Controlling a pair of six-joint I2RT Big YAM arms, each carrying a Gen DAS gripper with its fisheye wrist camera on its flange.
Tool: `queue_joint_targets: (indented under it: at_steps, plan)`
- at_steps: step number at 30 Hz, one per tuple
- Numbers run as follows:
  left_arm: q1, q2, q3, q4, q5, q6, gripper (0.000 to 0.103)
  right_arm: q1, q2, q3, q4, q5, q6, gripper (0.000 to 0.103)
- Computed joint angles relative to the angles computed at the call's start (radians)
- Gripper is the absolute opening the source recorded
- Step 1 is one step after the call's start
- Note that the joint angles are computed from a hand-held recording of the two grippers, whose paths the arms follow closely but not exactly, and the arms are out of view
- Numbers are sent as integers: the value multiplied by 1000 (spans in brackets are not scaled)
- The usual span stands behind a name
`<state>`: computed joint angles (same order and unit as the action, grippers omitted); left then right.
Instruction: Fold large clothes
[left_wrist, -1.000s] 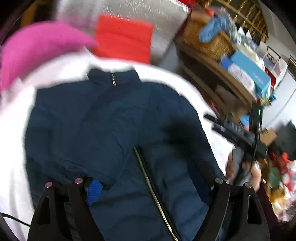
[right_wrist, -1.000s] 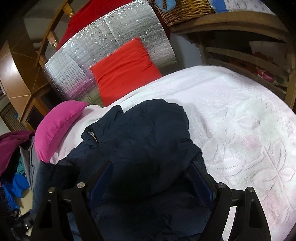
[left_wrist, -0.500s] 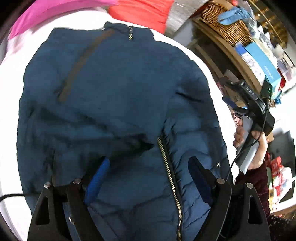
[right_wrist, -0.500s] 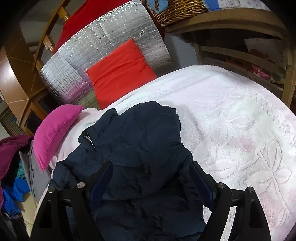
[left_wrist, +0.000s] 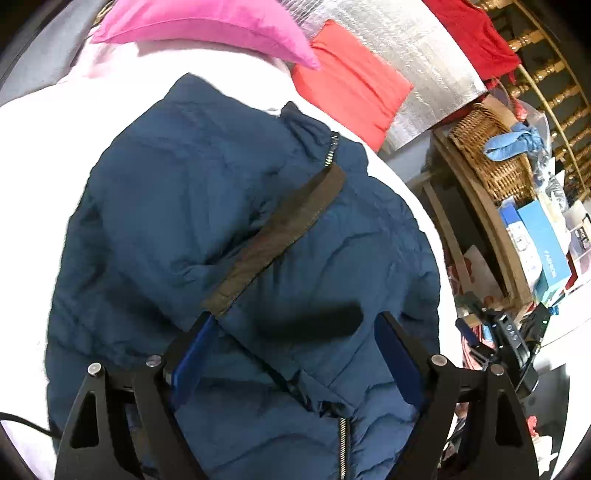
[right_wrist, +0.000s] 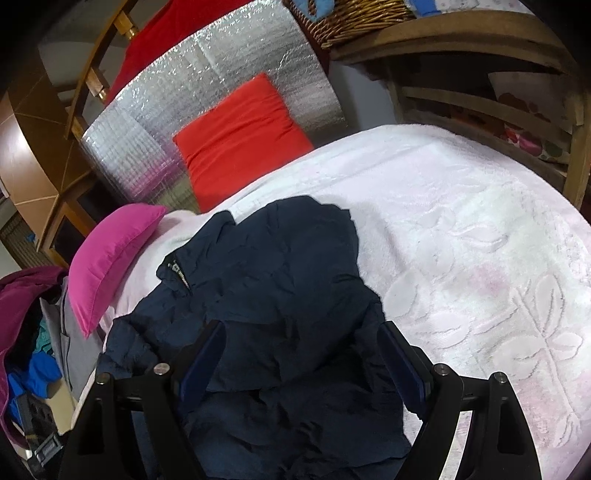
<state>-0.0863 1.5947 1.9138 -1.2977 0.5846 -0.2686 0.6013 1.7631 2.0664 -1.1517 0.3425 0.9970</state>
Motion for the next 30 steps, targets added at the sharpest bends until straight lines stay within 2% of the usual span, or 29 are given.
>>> queue_joint_targets:
  at_steps: [2,4,8,12,13,16,18,20,22,25,27,28,30]
  plan:
    - [-16,-7,8,24,27,18,80,2,21,27,-16,-4,-15,86]
    - [-32,-17,15,43,61,36,80,6,34,43,-28,-5,-29,86]
    - [-59,-50,-5,164,181,20,80,14,55,71,-57,-7,-70,86]
    - [-127,-30,21,205,265,23,81,17,59,75,-82,8,-82,86]
    - [-139,-29,19,191,274,40,82,16,56,68,-84,4,-80,86]
    - [-195,35,114,20,318,163,82,12,34,37,-85,3,-75,86]
    - [-199,42,136,-43,323,210,82,3,9,1,-75,-5,-58,86]
    - [-195,44,163,-93,307,260,82,-22,-42,-74,-27,-56,-13,86]
    - [-165,12,140,-67,277,265,82,-49,-90,-149,47,-133,37,86]
    - [-98,-17,120,-13,192,214,88,-83,-158,-263,191,-293,115,86]
    - [-55,-21,101,21,70,143,88,-94,-179,-308,265,-417,134,86]
    - [-43,-19,96,18,29,127,88,-95,-181,-316,279,-463,131,86]
    - [-23,6,108,-17,-136,76,88,-92,-174,-319,283,-533,125,86]
